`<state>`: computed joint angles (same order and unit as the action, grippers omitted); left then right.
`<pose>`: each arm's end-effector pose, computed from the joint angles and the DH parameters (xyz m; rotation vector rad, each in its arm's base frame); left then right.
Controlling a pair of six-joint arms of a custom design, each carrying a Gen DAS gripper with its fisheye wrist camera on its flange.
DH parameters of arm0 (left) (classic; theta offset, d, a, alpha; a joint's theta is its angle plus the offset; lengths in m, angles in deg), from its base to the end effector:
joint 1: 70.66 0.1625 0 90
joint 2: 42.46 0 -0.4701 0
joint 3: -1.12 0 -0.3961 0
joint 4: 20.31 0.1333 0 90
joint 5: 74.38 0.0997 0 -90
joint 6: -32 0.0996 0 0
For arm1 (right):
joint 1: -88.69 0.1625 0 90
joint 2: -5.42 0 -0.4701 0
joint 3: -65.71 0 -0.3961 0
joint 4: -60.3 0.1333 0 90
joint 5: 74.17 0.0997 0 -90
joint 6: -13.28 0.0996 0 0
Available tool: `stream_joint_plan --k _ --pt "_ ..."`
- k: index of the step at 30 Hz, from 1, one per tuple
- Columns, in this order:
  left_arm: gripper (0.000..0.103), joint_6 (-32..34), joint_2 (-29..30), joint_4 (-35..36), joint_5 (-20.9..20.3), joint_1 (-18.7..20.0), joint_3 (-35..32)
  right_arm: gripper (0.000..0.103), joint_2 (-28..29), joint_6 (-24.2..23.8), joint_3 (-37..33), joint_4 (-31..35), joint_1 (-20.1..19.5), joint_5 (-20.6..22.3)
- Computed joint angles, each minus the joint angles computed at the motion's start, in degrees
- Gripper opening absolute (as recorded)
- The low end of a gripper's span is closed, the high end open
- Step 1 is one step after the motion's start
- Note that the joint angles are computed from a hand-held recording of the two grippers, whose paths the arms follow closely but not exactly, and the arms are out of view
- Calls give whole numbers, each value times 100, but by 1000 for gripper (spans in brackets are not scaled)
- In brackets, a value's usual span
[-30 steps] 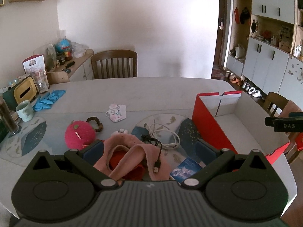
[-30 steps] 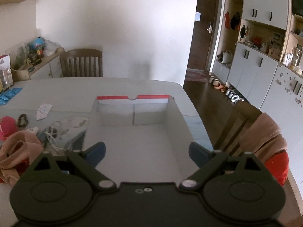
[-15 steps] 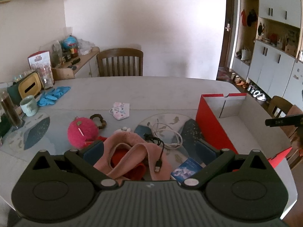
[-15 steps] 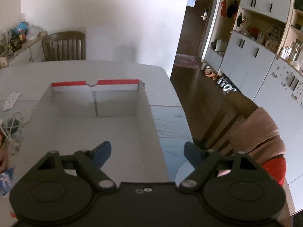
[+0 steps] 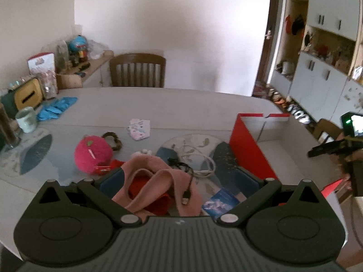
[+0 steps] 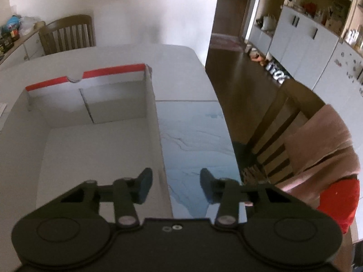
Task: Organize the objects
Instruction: 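Move the right tool to rest its fingers on the cardboard box wall, then lower the left tool onto the pink fleece band and close on it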
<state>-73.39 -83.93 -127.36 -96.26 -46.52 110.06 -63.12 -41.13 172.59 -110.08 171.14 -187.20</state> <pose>-0.3995 -0.4264 0.0075 -0.0736 1.9974 -1.2154 0.0123 -0.6251 0.3530 0.7754 -2.2578 0.5345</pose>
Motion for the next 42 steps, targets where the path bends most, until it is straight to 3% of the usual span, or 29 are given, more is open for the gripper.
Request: stream_joint_plan --k 9,12,23,32,33,37,42 --pt "103 232 -128 -322 -18 21 197 12 40 14 109 -40 34 -134" --pt "103 420 -181 -714 -28 15 354 12 69 3 182 -241 71 -219" --pt "103 -103 -378 -263 -155 61 520 9 -13 162 424 -447 117 -300" --pt "103 270 -370 -713 -433 465 926 10 6 167 503 -644 157 -395" --pt "101 324 -362 -840 -474 534 982 10 9 164 511 -667 159 -403" --pt "80 659 -316 -1308 -707 820 1132 10 28 140 526 -746 169 -432" --pt "70 903 -258 -1495 -808 998 1199 11 51 134 534 -814 171 -450"
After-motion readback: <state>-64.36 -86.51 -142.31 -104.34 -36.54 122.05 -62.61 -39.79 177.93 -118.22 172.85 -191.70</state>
